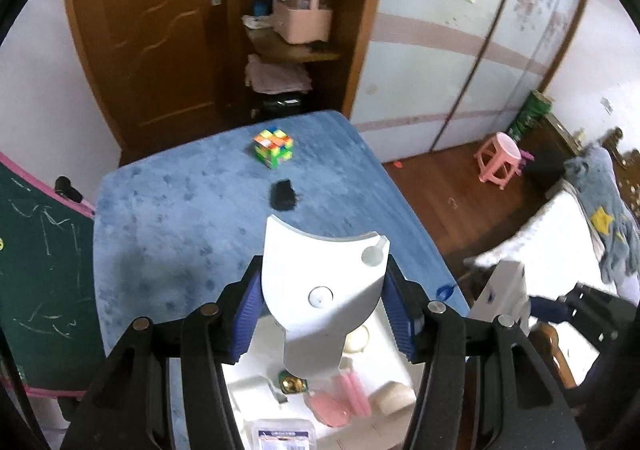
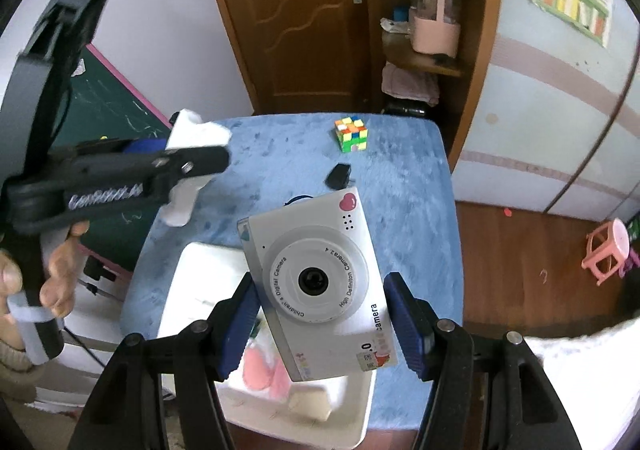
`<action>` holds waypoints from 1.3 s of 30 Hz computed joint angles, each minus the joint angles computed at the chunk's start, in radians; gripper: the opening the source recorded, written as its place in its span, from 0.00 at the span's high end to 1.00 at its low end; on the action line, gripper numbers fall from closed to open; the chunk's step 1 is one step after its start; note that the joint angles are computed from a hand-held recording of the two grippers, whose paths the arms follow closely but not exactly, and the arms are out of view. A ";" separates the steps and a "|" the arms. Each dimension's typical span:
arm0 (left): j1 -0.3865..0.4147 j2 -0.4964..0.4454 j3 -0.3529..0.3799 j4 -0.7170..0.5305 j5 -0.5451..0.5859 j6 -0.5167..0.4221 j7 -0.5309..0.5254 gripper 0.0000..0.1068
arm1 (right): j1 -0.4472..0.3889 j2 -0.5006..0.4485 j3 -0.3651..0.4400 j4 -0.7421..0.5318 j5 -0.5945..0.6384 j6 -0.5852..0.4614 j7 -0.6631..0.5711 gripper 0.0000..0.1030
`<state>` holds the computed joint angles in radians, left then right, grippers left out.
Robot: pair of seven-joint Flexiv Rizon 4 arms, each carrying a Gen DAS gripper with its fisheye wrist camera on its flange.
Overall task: Organize rigid objects
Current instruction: 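Place the white strap piece and white photo device into the tray, opening both tools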
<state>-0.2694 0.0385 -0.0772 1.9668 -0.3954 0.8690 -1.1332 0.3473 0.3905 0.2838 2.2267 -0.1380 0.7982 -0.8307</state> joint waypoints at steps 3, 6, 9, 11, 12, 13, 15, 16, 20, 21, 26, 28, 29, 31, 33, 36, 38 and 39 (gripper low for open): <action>-0.012 0.001 -0.007 0.024 0.006 -0.005 0.010 0.44 | 0.005 0.035 0.036 0.046 0.023 0.001 0.077 0.39; -0.025 -0.013 -0.015 0.050 0.003 -0.003 0.014 0.44 | 0.007 0.045 0.074 0.096 0.011 -0.002 0.183 0.39; -0.036 -0.042 -0.026 0.070 0.025 0.010 -0.001 0.44 | 0.038 0.014 0.082 0.152 0.048 0.032 0.271 0.39; -0.041 -0.067 -0.033 0.073 0.041 0.006 -0.021 0.45 | 0.059 -0.028 0.089 0.188 0.068 0.076 0.334 0.39; -0.044 -0.086 -0.037 0.074 0.049 0.002 -0.030 0.45 | 0.066 -0.049 0.092 0.199 0.063 0.088 0.365 0.39; -0.046 -0.097 -0.040 0.076 0.051 0.002 -0.035 0.45 | 0.071 -0.076 0.098 0.215 0.053 0.107 0.404 0.39; -0.053 -0.125 -0.047 0.079 0.066 0.008 -0.050 0.44 | 0.085 -0.113 0.093 0.240 0.050 0.149 0.457 0.39; -0.056 -0.141 -0.050 0.076 0.075 0.009 -0.058 0.44 | 0.090 -0.134 0.087 0.253 0.052 0.179 0.478 0.39; -0.063 -0.194 -0.059 0.066 0.080 0.004 -0.087 0.44 | 0.106 -0.170 0.072 0.273 0.035 0.202 0.523 0.38; -0.065 -0.203 -0.061 0.063 0.082 0.003 -0.095 0.44 | 0.108 -0.177 0.069 0.275 0.030 0.208 0.530 0.38; -0.073 -0.233 -0.072 0.058 0.084 0.010 -0.096 0.44 | 0.113 -0.190 0.065 0.278 -0.011 0.203 0.569 0.37; -0.076 -0.243 -0.070 0.039 0.110 -0.027 -0.109 0.44 | 0.114 -0.192 0.066 0.280 -0.026 0.211 0.582 0.37; -0.076 -0.243 -0.070 0.033 0.114 -0.053 -0.108 0.42 | 0.113 -0.187 0.068 0.287 -0.035 0.222 0.594 0.37; -0.075 -0.241 -0.071 0.033 0.109 -0.068 -0.105 0.39 | 0.113 -0.173 0.068 0.297 -0.039 0.242 0.604 0.37; -0.074 -0.229 -0.068 0.037 0.101 -0.072 -0.107 0.35 | 0.113 -0.157 0.071 0.303 -0.046 0.249 0.612 0.37; -0.067 -0.210 -0.068 0.041 0.068 -0.090 -0.093 0.34 | 0.116 -0.131 0.077 0.306 -0.054 0.233 0.616 0.37; -0.064 -0.191 -0.066 0.046 0.051 -0.092 -0.079 0.34 | 0.123 -0.118 0.077 0.303 -0.047 0.224 0.606 0.37; -0.065 -0.185 -0.065 0.048 0.049 -0.088 -0.077 0.34 | 0.127 -0.112 0.078 0.302 -0.042 0.218 0.603 0.37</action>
